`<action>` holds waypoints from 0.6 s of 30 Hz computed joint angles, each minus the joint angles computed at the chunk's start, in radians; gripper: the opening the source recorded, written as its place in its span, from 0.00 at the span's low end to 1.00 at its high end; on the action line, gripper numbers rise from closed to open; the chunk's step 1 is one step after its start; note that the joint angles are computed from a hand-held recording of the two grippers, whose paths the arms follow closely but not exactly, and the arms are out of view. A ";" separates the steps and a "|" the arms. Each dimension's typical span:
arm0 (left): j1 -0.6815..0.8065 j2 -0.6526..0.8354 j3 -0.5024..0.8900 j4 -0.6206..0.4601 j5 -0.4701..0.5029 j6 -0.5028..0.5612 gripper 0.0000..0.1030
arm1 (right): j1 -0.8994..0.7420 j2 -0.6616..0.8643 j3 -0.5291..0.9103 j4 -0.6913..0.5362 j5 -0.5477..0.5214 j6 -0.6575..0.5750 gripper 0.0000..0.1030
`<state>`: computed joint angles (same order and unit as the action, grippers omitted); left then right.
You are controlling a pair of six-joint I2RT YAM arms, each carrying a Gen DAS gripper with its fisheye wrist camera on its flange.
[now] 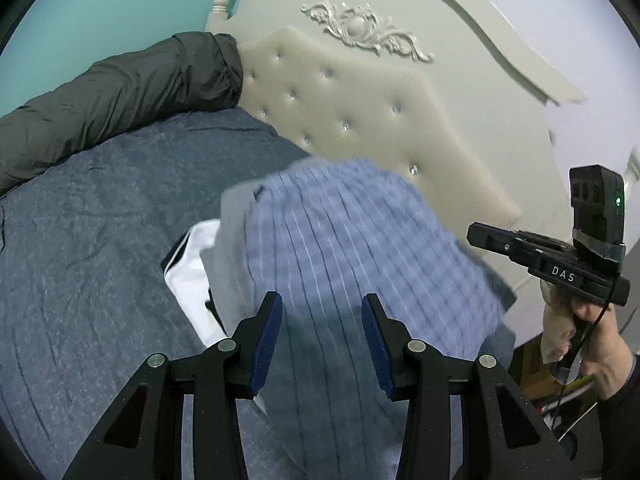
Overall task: Fold clothes
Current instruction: 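Lower the shorts onto the clothes stack and open both grippers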
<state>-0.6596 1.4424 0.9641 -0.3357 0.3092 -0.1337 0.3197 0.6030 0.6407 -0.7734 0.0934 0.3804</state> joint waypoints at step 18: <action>-0.062 -0.166 -0.153 -0.023 -0.101 -0.034 0.44 | 0.380 -0.165 -0.074 -0.135 0.354 0.324 0.08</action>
<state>-0.7211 1.2769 0.8112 -0.3588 0.2083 -0.1676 0.7001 0.4380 0.5665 -0.9086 0.4477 0.7049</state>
